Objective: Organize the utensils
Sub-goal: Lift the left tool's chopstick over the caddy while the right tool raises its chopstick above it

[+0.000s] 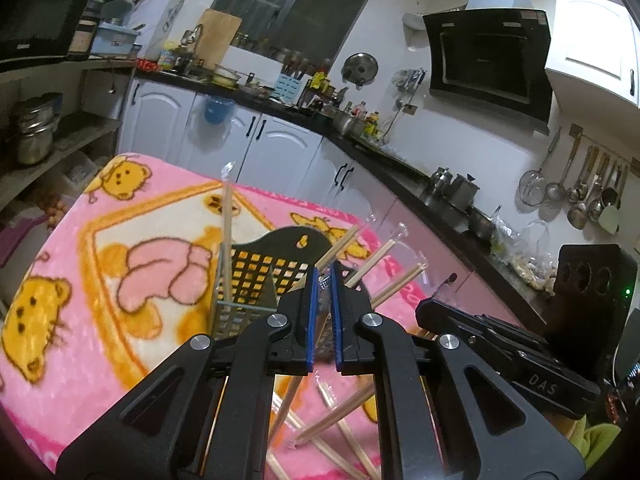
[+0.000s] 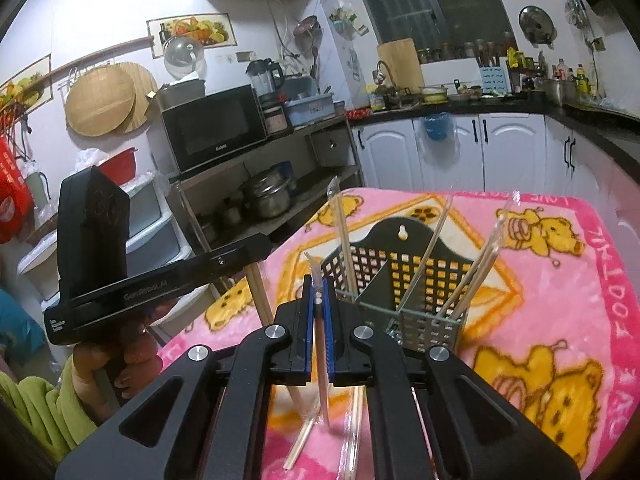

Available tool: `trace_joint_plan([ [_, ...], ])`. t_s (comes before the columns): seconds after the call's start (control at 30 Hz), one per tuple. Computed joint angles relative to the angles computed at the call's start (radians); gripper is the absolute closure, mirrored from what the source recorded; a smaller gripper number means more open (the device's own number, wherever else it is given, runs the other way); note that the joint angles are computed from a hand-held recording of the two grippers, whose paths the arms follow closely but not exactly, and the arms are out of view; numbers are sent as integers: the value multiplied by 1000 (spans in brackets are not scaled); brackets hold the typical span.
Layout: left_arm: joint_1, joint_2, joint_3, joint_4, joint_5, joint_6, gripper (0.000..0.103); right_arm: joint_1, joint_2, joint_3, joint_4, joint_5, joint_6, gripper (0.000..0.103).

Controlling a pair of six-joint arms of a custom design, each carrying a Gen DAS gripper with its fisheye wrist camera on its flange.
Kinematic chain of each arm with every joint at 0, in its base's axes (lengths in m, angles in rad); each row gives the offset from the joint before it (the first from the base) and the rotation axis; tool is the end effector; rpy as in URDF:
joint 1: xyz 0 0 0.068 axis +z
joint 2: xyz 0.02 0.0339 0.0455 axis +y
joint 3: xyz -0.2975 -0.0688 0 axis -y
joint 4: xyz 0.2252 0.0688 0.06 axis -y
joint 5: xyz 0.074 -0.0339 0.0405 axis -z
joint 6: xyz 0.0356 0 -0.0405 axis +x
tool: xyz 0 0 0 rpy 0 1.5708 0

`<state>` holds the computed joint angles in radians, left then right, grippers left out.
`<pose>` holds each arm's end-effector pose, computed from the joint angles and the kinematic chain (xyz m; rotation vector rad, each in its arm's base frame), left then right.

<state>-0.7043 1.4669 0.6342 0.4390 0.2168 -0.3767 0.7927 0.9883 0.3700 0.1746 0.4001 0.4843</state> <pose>0.2126 -0.1907 0.2415 0.4850 2.0139 -0.9023 0.1300 0.1121 0.2345 -0.0536 2.0014 0.4246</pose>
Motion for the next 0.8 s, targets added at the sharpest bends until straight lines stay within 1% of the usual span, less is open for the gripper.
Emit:
trace_joint_plan([
  [0.17, -8, -5, 26, -13, 9, 5, 100, 3, -32, 12, -21, 24, -7, 98],
  [0.5, -22, -29, 65, -37, -3, 28, 100, -3, -95, 35, -64, 52, -32, 98],
  [0.8, -17, -42, 101, -50, 1, 42, 100, 9, -116, 69, -86, 87, -57, 98],
])
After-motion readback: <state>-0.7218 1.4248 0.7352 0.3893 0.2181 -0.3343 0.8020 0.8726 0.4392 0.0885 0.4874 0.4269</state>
